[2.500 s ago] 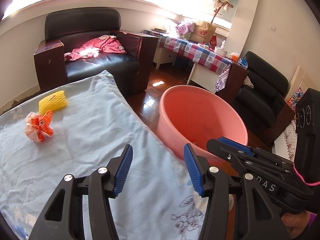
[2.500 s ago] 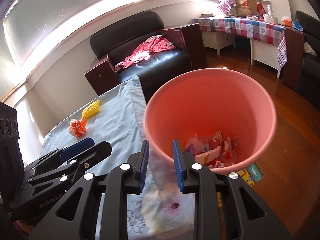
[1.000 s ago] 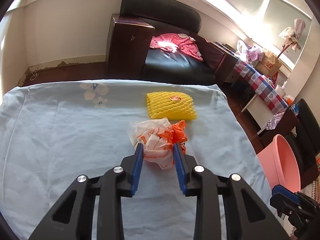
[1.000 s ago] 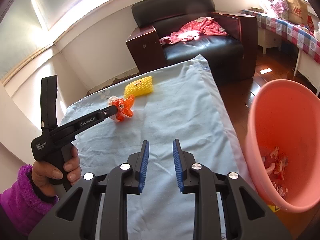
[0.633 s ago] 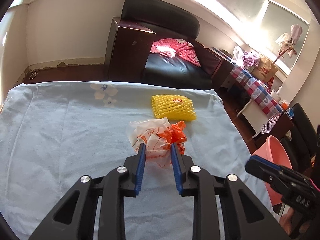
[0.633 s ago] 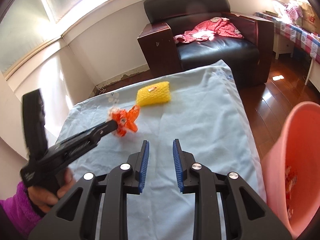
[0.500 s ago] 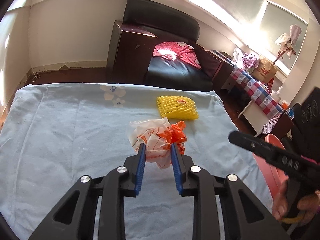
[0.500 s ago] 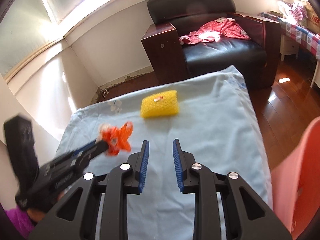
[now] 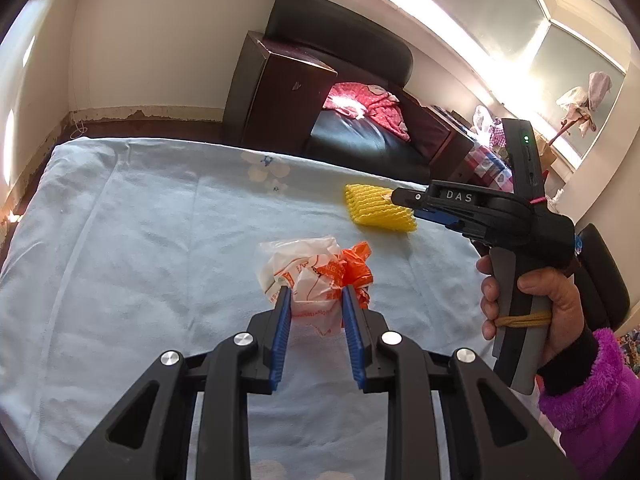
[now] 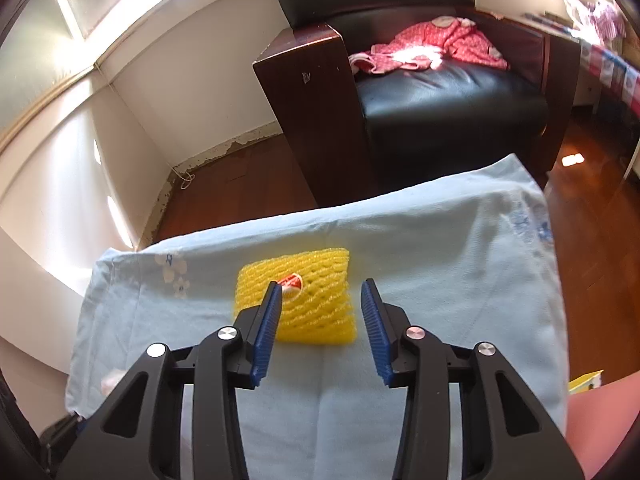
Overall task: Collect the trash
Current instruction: 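Grasp the yellow foam fruit net with the right gripper while the left gripper holds the bag, then carry the plastic bag and yellow net over the pink basin with both grippers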
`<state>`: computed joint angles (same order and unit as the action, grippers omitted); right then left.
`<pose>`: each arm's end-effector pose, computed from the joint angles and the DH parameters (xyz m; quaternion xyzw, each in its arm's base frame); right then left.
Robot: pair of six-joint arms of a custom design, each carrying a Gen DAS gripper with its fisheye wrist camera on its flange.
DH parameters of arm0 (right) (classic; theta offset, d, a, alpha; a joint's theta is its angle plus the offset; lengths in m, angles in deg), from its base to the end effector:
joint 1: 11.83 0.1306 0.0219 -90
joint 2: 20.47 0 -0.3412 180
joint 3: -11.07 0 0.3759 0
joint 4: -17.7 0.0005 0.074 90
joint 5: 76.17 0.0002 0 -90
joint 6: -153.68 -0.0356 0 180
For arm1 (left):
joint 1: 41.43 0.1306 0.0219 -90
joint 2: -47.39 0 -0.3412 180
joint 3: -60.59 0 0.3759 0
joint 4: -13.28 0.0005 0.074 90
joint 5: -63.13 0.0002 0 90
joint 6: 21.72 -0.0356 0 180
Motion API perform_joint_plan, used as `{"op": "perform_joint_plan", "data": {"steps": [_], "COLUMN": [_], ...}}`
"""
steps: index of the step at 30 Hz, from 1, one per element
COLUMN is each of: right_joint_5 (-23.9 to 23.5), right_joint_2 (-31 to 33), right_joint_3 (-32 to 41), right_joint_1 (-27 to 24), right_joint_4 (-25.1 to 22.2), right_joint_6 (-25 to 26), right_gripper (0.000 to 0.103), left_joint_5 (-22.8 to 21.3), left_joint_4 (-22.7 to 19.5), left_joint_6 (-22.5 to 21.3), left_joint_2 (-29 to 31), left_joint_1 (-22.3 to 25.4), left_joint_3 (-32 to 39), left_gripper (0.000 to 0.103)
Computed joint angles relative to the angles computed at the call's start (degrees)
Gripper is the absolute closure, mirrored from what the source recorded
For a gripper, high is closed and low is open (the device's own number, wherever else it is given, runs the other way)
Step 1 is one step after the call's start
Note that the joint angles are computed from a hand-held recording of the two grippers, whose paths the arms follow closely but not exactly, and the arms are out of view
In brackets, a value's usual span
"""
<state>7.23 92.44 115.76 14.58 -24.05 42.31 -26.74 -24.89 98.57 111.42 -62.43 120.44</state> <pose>0.5331 0.2687 0.3073 -0.0609 0.9363 0.1878 0.2905 0.3062 -0.1182 0.3360 -0.0736 0.9118 -0.1758 0.3637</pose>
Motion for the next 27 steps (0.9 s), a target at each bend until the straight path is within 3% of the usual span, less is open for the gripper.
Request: {"op": "perform_joint_plan", "data": {"steps": [6, 9, 11, 16, 27], "right_joint_5": [1.5, 1.6, 1.6, 2.0, 9.1], "right_joint_2": [0.3, -1.1, -3.1, -9.0, -27.3], "right_joint_3": [-0.7, -2.7, -5.1, -10.9, -26.8], "right_joint_1": [1.1, 1.8, 2.3, 3.4, 7.7], "right_joint_4": [-0.3, 0.4, 2.3, 4.5, 5.1], "right_joint_6": [1.6, 3.0, 3.1, 2.9, 2.7], "right_gripper": [0.063, 0.085, 0.092, 0.094, 0.094], "left_joint_5": [0.9, 0.8, 0.5, -0.7, -5.2], "left_joint_4": [0.3, 0.4, 0.4, -0.2, -3.2], "left_joint_6": [-0.4, -0.3, -0.5, -0.4, -0.2], "left_joint_2": [-0.1, 0.1, 0.0, -0.9, -3.9], "left_joint_1": [0.2, 0.1, -0.1, -1.0, -6.1], "left_joint_3": [-0.4, -0.2, -0.2, 0.0, 0.4], "left_gripper": [0.078, 0.078, 0.078, 0.078, 0.078]}}
